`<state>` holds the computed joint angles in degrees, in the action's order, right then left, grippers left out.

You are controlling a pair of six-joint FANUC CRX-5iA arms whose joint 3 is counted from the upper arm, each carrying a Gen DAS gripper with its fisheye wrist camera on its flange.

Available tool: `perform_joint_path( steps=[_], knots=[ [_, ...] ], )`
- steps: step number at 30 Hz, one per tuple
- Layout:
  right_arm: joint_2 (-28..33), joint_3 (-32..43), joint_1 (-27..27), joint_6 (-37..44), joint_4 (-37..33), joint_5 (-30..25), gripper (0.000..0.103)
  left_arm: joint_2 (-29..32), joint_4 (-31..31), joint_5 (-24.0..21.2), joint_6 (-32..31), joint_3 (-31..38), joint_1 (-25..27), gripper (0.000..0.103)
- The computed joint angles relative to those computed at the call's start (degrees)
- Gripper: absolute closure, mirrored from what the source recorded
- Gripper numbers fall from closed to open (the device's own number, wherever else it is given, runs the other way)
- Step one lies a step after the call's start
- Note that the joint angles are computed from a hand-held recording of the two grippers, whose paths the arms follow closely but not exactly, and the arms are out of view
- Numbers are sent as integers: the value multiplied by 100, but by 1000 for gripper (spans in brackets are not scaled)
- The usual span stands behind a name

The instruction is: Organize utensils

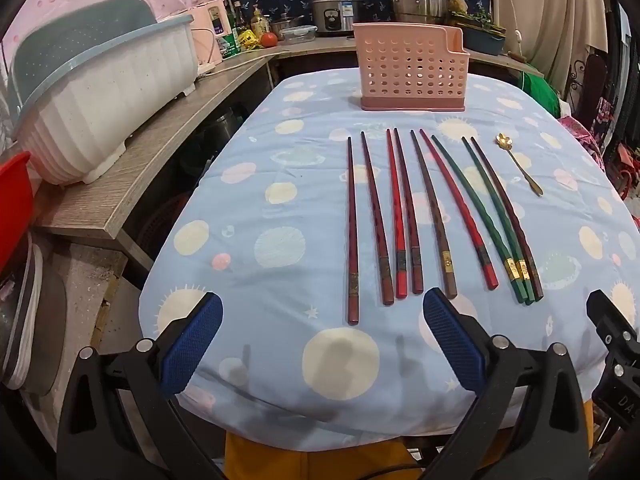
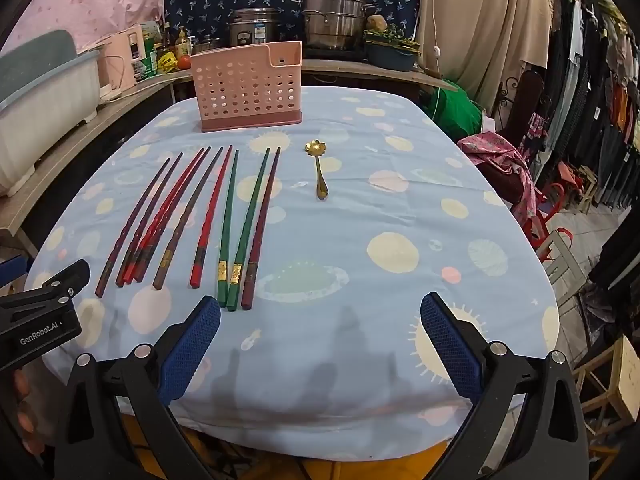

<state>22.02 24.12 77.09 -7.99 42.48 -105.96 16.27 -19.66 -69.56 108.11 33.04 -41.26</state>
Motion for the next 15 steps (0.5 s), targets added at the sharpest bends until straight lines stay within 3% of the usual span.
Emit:
perform_joint_path(
  steps=[15],
  knots=[
    [-33,-35,9,-86,-10,15,7,24,97,14,36,15,18,7]
  ],
)
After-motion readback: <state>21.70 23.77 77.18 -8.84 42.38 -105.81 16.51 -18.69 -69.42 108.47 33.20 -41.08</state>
